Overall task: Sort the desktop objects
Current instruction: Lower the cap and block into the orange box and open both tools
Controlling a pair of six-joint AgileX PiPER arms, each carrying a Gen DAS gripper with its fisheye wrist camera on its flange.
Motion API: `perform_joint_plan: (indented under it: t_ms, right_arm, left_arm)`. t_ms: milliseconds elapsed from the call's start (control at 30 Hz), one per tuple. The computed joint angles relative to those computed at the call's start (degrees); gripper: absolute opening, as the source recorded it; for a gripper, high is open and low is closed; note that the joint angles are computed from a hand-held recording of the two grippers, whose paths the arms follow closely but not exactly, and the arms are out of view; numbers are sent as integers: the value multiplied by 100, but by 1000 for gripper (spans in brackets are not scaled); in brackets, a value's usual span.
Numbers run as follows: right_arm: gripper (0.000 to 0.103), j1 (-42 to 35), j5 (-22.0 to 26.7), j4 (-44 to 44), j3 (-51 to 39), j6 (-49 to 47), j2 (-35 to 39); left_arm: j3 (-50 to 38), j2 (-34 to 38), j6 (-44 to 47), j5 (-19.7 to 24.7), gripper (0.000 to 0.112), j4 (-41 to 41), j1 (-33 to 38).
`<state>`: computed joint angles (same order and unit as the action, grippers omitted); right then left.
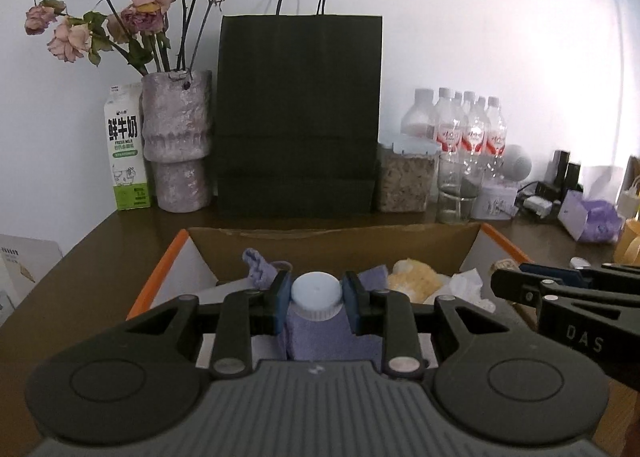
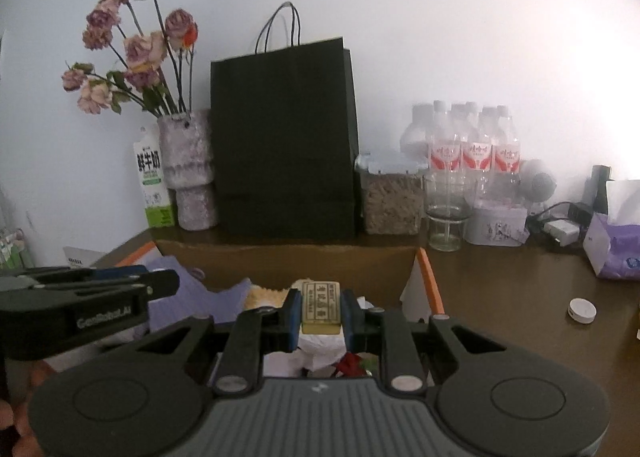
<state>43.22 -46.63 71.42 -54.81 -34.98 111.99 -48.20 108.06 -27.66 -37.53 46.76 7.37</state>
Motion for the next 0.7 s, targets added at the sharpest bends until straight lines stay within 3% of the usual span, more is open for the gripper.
perform_joint_plan:
  t_ms: [300,533,633,667,700]
  right_arm:
    - [19,-53,136,38,-76,-22,182]
    - [20,-44,190,-42,-31,43,202]
    - [30,-29,188,-133,60,197,138]
    - [41,-8,145,-181,104,267,111]
    - [56,39,54,-215,150,326,89]
  left_arm:
    - [266,138,1406,-216,29,-1014,-267]
    - [310,188,1634,-254,32,-1138,-293]
    - [423,139,1718,-386,43,-1223,-260]
    - [479,101,1679,-456,47,-1180,-228]
    - [573,46,1747,-554,57,-1236,-216]
